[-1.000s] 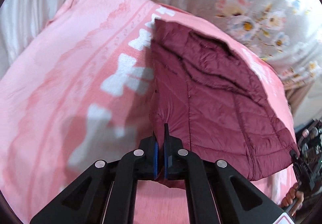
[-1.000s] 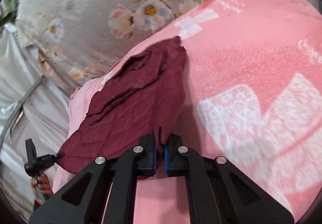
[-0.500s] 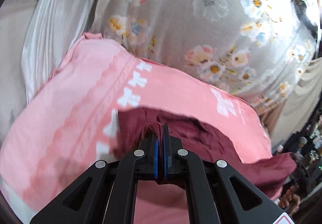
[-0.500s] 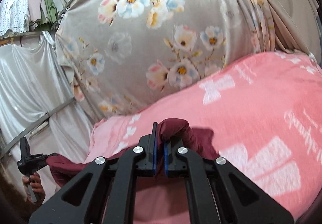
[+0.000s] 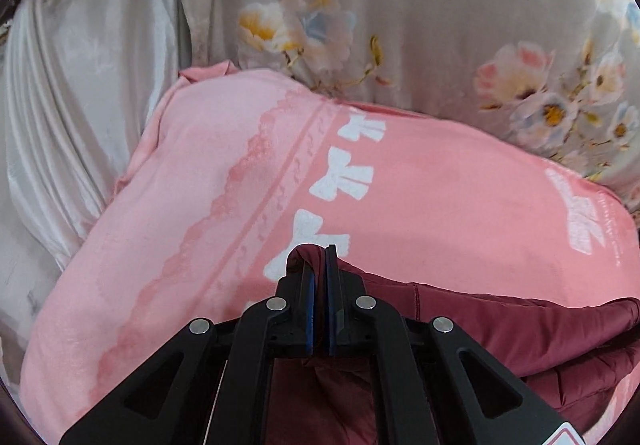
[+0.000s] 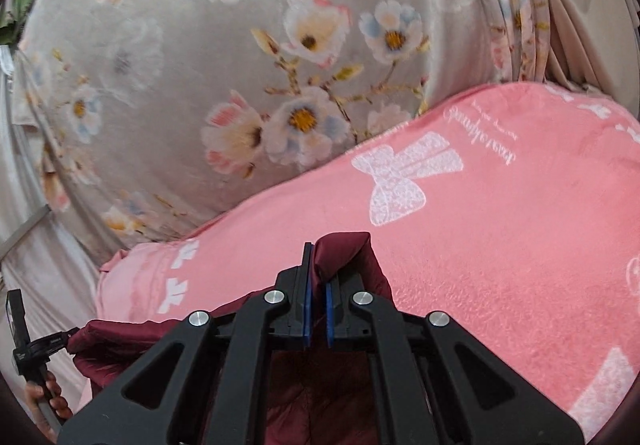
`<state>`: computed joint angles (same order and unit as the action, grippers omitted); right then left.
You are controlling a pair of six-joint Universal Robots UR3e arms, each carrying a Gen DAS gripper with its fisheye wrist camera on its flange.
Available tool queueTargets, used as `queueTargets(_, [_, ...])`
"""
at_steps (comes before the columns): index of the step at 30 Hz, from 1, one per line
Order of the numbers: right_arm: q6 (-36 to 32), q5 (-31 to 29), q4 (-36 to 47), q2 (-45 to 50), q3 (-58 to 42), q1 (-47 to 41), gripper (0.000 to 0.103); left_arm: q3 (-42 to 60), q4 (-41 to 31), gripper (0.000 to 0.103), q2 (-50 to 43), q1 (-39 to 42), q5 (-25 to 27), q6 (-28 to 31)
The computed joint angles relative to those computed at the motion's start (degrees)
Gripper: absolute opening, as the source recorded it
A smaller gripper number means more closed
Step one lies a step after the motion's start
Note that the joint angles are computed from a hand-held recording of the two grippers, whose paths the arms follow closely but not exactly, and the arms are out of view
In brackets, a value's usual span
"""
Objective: Fold large clothes
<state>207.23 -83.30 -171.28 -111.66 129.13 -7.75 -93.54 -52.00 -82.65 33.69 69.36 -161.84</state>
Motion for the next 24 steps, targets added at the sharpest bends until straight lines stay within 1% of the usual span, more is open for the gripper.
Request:
queueTargets(2, [0.6,-1.2,-2.8,6.6,-1.4,0.9,0.004,0.8,4.3,0.005,-6.1,-4.0,4.6,-1.8])
queueTargets(5, [0.9,-2.3,-5.4,15.9,-3.6,1.7,0.004,2.4,7.3,0.007,-13.1,-7.4,9.1,-3.0])
queueTargets(6, [0.8,-2.9,-6.2,18.8,-4.1,2.0,0.004,2.8,8.2,0.010,-15.7,-8.3,10.5,-3.1])
queueTargets(7, [0.7,-3.4,-6.6,21.0,-4.6,2.2,0.004,2.8,9.2,0.013,-17.5,-9.0,11.4,-3.3])
queueTargets(10, [-0.1,-4.2,-8.2,24.7,-4.2,2.4,0.005,0.8,13.5,0.015,-20.3,-9.6,11.5,-3.3])
queueTargets(11, [-0.1,-4.2,-8.5,25.2,-4.0,2.4,0.006,-0.1,14.8,0.015,-20.6,-9.5,11.1,-3.3])
queueTargets(13, [-0.2,-2.8,-10.2,26.1,-2.8,1.4,0.010,-1.4,16.6,0.016,-20.9,-8.6,9.2,-3.4])
queueTargets(14, [0.0,-1.7,-11.1,25.6,-1.8,0.7,0.013,-1.1,16.5,0.016,-21.0,-8.3,8.4,-3.6])
queueTargets(16, [1.2,1.8,-14.3,23.5,1.6,-2.0,0.019,-0.3,14.5,0.016,-20.5,-6.4,4.8,-3.9])
queueTargets(17, [1.7,3.3,-15.8,22.1,3.3,-3.2,0.025,-0.5,13.6,0.016,-19.5,-5.1,2.6,-4.0])
queueTargets(18, [2.3,3.3,-17.0,20.0,5.1,-4.0,0.037,-0.7,12.1,0.016,-17.9,-3.0,-0.9,-4.1])
queueTargets(20, [2.8,0.8,-17.8,16.1,7.2,-4.0,0.050,-0.1,9.1,0.016,-15.9,-0.7,-4.3,-3.1])
queueTargets(21, [2.4,0.9,-17.6,13.4,8.4,-4.5,0.050,1.0,7.0,0.016,-15.0,0.2,-5.4,-2.0])
queueTargets(24, [1.7,2.4,-13.9,7.6,8.3,-4.3,0.050,3.5,4.4,0.017,-13.2,0.7,-4.5,-0.4])
